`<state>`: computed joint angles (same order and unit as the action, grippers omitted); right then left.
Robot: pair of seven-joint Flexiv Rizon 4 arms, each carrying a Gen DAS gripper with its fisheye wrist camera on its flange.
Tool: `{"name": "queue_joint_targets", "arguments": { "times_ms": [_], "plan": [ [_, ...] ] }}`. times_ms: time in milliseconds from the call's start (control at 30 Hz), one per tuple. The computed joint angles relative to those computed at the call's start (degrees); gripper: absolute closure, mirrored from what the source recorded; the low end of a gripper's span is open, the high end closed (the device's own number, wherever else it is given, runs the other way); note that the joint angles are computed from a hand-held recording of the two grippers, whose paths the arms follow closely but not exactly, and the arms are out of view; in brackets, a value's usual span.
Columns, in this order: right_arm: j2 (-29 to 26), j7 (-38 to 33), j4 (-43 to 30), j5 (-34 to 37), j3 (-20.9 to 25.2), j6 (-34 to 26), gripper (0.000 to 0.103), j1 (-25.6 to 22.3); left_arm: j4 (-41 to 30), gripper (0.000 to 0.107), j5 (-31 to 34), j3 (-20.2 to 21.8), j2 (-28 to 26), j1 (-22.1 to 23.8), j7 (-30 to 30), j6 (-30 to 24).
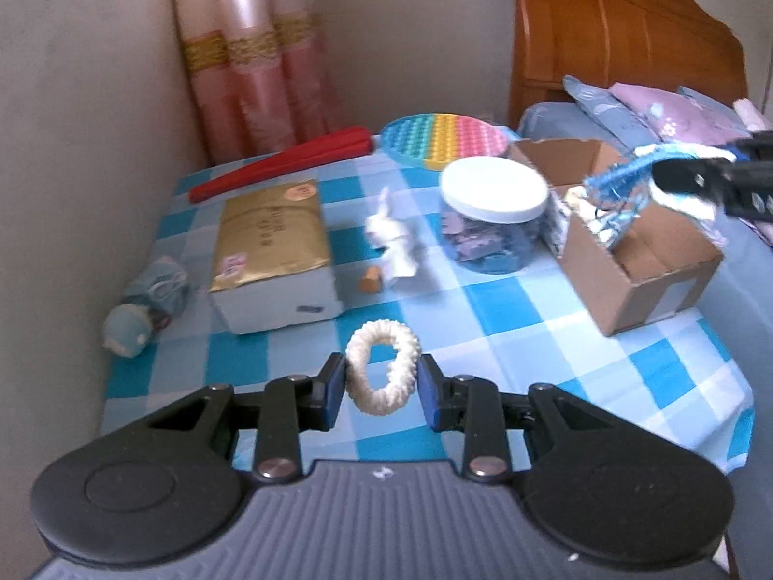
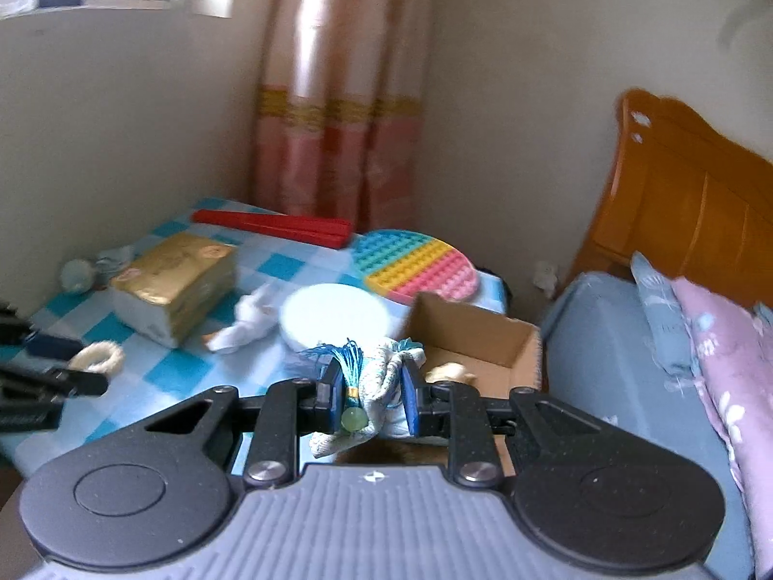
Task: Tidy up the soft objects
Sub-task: 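Carry both items to the box and open the right gripper inside, then lower the cream scrunchie into the box and open the left gripper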
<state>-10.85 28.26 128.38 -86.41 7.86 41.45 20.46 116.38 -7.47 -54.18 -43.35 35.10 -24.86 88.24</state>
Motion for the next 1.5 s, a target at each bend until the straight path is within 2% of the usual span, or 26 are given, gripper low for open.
{"name": "queue_joint_targets", "arguments": {
  "times_ms": [167, 400, 433, 467, 533, 633, 767, 867, 967, 1167, 1500],
  "plan": [
    [0.71, -0.02, 1.81, 3.01, -1.56, 7.86, 0.075, -4.33, -0.19, 0.076, -0.15, 0.68, 0.57, -1.31, 1.29, -1.63],
    [0.07, -6.55, 2.27, 11.85, -2.84, 15.07, 0.075, -7.51, -1.30, 0.076, -2.52, 2.20, 1.05, -4.13, 3.03, -2.92],
    [0.07, -6.51, 2.33, 12.18, -3.08, 15.36, 0.069, -7.65, -1.51, 0.076, -2.86, 2.49, 1.11, -4.58, 3.31, -3.05],
    [0.07, -6.33, 2.47, 12.20, -3.35, 15.97, 0.052, -7.90, -1.77, 0.076, -3.19, 2.90, 1.17, -5.15, 3.57, -3.17],
    [-0.20, -6.38, 2.64, 11.45, -3.95, 18.65, 0.036, -8.69, -2.20, 0.076, -3.84, 3.59, 1.32, -6.21, 4.13, -3.27],
    [-1.23, -9.83, 2.16, 14.43, -3.75, 20.70, 0.030, -8.84, -2.94, 0.076, -4.71, 4.74, 1.42, -7.84, 4.91, -3.32],
    [-1.48, -14.41, 2.00, 18.32, -3.82, 22.38, 0.014, -8.08, -4.15, 0.076, -6.79, 7.42, 2.42, -10.77, 4.80, -4.73],
    [-1.17, -16.06, 1.81, 18.84, -3.85, 21.35, 0.011, -6.92, -4.77, 0.076, -9.18, 10.29, 3.75, -13.76, 3.79, -5.38],
    [-0.91, -15.64, 2.13, 17.38, -4.08, 22.77, 0.011, -6.71, -5.21, 0.076, -11.56, 12.85, 5.05, -16.70, 2.97, -5.99],
    [-0.53, -16.26, 3.21, 16.52, -3.49, 24.15, 0.011, -6.06, -5.48, 0.076, -14.97, 15.88, 7.41, -21.55, 2.37, -5.46],
    [2.23, -11.13, 6.64, 9.80, -2.79, 25.55, 0.011, -6.99, -7.28, 0.076, -19.84, 19.63, 10.09, -29.27, -0.83, -7.34]
  ]
}}
